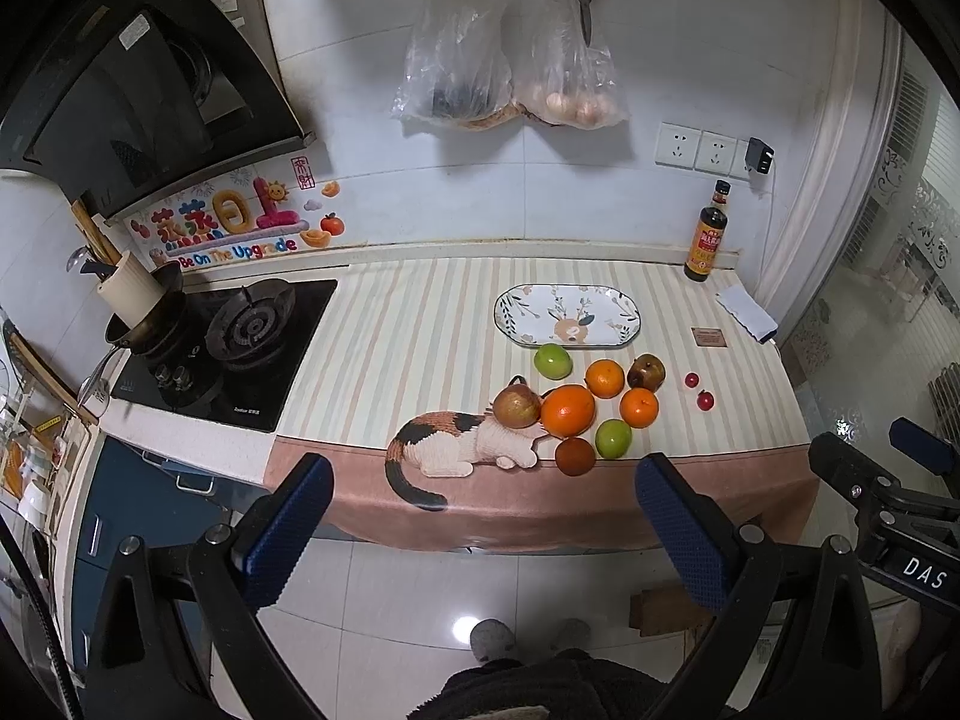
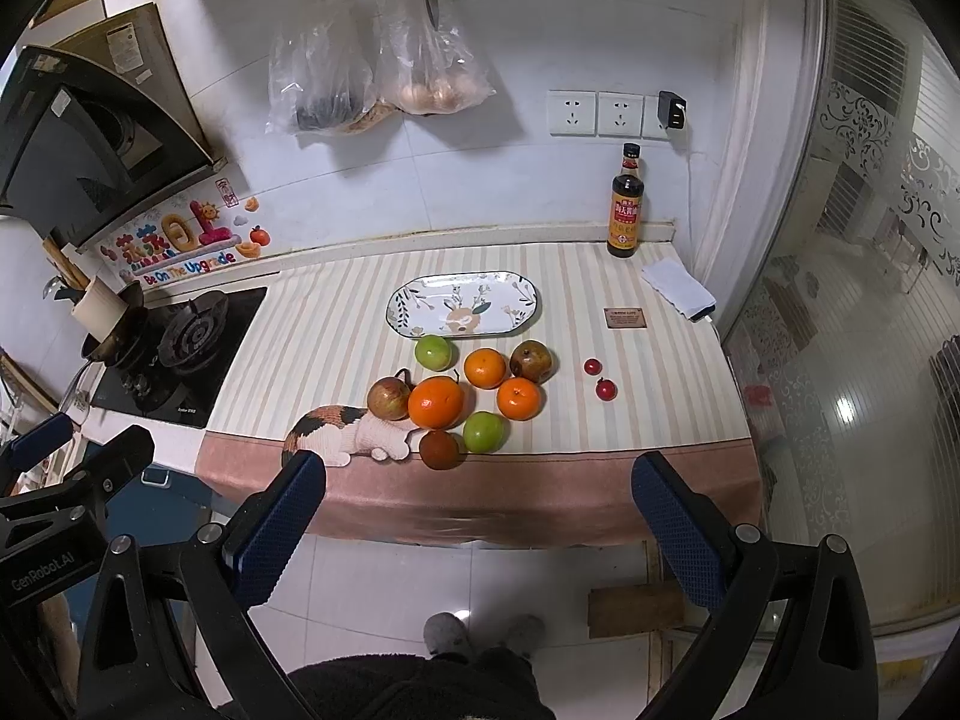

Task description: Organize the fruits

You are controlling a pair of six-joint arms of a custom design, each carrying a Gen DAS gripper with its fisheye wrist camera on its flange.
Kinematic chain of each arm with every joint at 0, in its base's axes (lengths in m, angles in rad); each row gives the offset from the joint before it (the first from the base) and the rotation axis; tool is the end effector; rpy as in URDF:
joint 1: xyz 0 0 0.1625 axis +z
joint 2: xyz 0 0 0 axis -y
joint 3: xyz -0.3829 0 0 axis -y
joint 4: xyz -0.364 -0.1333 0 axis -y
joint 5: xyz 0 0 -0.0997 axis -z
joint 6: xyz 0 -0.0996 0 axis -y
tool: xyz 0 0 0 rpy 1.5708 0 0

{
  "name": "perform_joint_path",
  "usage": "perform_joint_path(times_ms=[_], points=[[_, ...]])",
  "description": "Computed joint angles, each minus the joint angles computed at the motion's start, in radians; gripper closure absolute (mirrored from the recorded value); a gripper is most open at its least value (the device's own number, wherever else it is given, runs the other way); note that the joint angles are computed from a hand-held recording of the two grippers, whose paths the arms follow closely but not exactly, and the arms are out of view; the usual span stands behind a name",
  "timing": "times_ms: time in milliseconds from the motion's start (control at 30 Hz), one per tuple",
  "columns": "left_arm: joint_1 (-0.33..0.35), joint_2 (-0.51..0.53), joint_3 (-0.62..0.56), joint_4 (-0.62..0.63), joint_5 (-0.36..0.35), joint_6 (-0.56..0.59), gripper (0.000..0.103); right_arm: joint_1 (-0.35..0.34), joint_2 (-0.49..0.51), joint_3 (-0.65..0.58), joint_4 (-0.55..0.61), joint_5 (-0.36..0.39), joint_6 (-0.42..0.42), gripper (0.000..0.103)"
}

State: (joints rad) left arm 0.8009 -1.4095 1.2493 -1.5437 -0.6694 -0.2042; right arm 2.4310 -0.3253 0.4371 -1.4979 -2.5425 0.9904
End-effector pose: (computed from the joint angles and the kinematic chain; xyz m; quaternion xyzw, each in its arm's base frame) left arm -0.2156 -0.5261 0.5505 0.2228 0.8705 -0.2563 0.3561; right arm 0.6490 -0.4911 0.1707 -0.0143 -0.8814 0.3224 0.3449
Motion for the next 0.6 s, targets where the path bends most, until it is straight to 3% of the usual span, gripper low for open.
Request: perform_joint_path(times_ms=[233,367,467,600], points=[[-0.002,0.005,0.002,-0.004,0.004,-0.007,0.0,-0.005,-0.031,0.049,-0.034,-0.001,0.005,0.0],[0.002,0.024,0.014,-0.04,0.041,-0.004,0.0,-0.03,-0.092,0.177,-0.151,0.001,0.003,0.0],[0.019,0.059,0.05,-0.143,0.12,0.042,0.0,-0.065,-0.145,0.299,-0.28,0.029,-0.016,0.0],[0.075,0.133,0.092,-0.354,0.217,0.209,0.0,-0.141,-0.199,0.454,-0.471,0.104,-0.066,0.0]])
